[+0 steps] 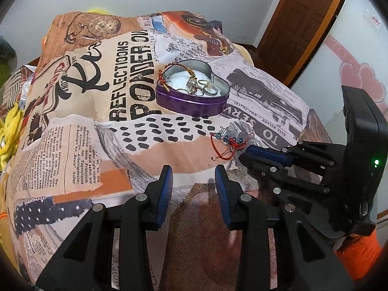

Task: Organize jewelry
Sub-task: 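Move both tools back to the red string bracelet and small silver ring, then grasp the small silver ring with the right gripper while the left grasps the red bracelet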

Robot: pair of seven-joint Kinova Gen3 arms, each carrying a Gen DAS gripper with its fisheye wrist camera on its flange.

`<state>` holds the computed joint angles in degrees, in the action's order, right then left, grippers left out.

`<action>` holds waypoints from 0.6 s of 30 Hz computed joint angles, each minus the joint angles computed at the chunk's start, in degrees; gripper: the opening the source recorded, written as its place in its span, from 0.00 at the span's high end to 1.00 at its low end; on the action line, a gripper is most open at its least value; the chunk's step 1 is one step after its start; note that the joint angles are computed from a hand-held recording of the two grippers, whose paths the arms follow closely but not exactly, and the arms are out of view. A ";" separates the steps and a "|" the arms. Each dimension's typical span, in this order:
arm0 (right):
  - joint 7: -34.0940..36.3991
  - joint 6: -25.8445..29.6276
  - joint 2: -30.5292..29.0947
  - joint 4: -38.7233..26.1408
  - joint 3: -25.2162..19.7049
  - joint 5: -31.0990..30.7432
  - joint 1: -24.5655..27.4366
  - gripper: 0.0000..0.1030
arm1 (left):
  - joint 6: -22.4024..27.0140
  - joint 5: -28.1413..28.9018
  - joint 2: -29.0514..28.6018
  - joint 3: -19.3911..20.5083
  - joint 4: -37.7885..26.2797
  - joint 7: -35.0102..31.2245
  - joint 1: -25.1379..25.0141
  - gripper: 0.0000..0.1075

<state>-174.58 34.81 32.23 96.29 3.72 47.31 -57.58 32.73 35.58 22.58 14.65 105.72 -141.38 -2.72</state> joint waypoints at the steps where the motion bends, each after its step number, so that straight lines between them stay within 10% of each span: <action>1: -0.34 -0.11 0.00 0.10 0.18 0.29 -0.19 0.92 | 0.08 -0.11 0.10 -0.06 -0.16 0.13 0.15 0.67; 18: -19.02 -1.80 -6.16 8.69 0.63 12.17 -0.60 0.92 | 1.24 -7.63 3.91 -0.29 -4.43 7.27 7.09 0.67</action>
<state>-193.60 33.02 26.07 104.98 4.34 59.47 -58.19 33.97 27.95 26.49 14.36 101.29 -134.11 4.36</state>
